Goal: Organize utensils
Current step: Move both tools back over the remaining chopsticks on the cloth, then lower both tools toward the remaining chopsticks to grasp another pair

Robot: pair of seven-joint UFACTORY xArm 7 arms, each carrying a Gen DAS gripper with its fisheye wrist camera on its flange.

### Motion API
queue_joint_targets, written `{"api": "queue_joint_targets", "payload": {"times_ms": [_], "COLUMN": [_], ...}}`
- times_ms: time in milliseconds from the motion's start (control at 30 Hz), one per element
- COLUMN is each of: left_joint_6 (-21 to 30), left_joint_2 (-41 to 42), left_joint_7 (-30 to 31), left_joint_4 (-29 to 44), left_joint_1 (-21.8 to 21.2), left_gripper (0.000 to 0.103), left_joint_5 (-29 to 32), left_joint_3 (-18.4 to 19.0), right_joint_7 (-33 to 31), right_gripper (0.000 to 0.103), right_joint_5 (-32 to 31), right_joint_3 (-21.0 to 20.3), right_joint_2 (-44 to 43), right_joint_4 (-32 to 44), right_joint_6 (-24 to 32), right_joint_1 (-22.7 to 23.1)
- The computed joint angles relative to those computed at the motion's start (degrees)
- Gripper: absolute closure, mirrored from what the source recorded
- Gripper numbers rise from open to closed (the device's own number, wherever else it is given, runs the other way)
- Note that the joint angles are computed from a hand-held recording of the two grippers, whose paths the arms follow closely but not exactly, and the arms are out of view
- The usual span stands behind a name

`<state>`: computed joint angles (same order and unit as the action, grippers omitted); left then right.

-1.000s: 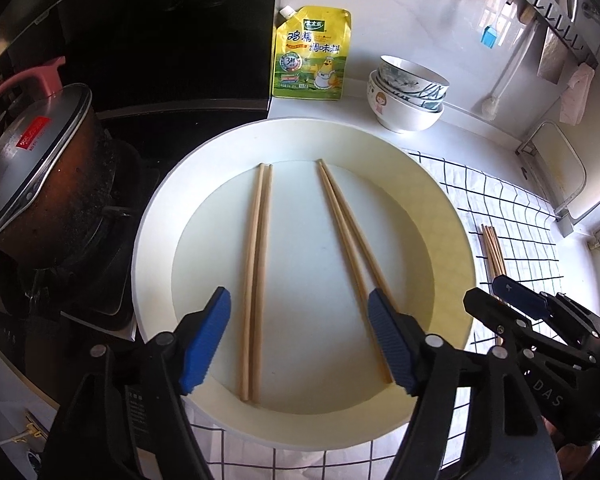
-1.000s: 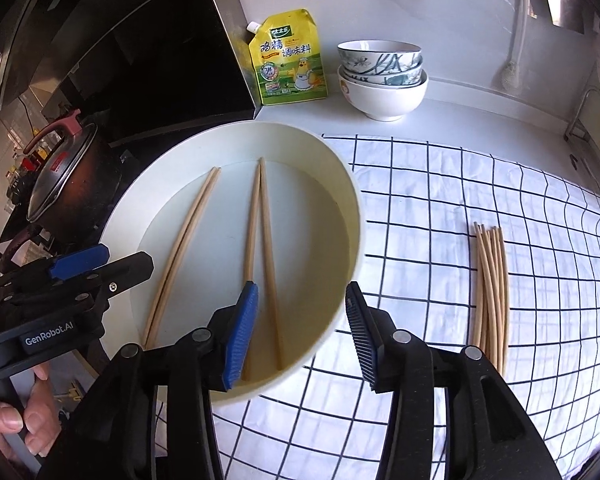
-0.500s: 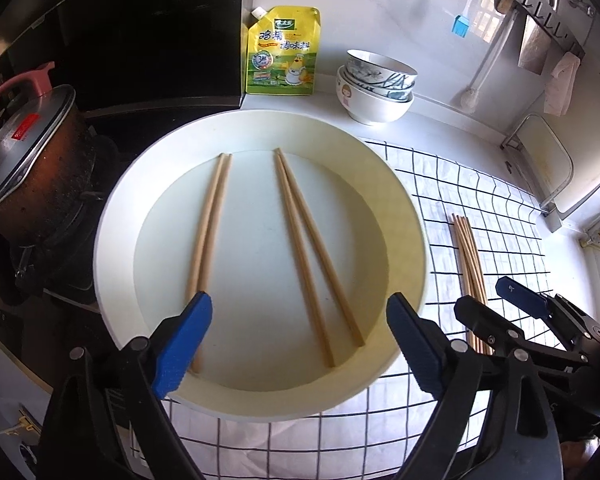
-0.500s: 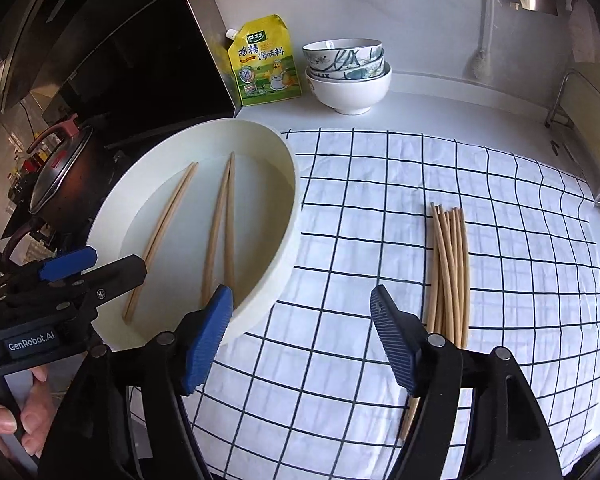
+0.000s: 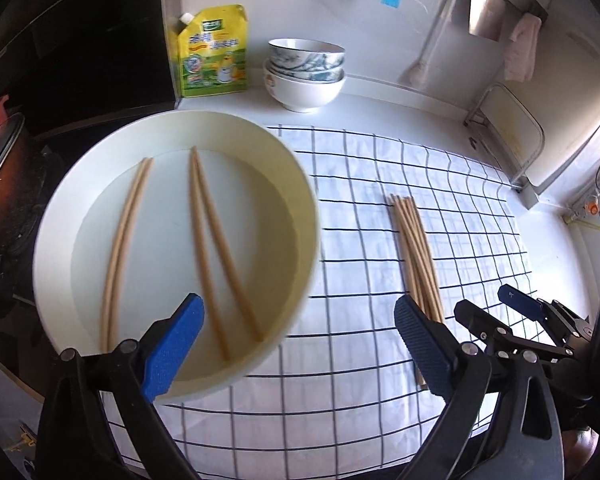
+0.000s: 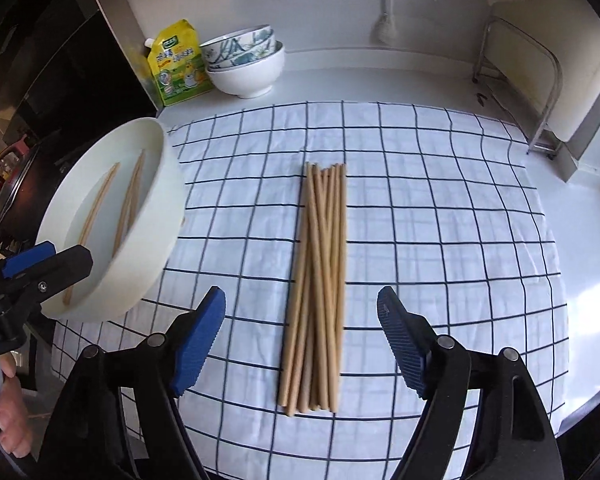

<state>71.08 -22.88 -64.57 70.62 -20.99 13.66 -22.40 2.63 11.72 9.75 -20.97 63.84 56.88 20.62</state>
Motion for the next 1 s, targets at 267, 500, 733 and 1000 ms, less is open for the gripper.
{"api": "queue_joint_targets", "payload": {"times_ms": [267,500,733,1000], "left_joint_6": [0.32,1.40,2.01,0.16], "left_joint_2": [6.89,11.17,13.38,14.41], "left_joint_7": [-3.12,-5.97,-7.99,-8.20], "left_joint_4": [4.46,6.03,5.46,4.40], "left_joint_1": [-2.38,-6.34,-9.11,-10.29], "left_gripper": [0.008,0.008,0.008,0.008], "left_joint_5": [2.79,4.71,5.00,4.52], "left_joint_3": [-2.19,-1.29,0.05,1.39], "right_joint_7": [-2.95,-5.98,-7.73,-6.85], "right_gripper": [0.028,0.028,0.028,0.028], "right_joint_5": [0.31,0.11,1.03,-1.47], "right_joint_3": [-2.28,-2.77,-2.64,-1.60], "right_joint_2": [-1.69,-0.58,1.45,3.96], "right_joint_4": [-4.46,-7.04,-8.17,-7.22], "right_joint_6": [-0.59,-2.91,-5.19,-6.54], "right_joint_1": [-1.56,-2.51,-2.47,-2.65]}}
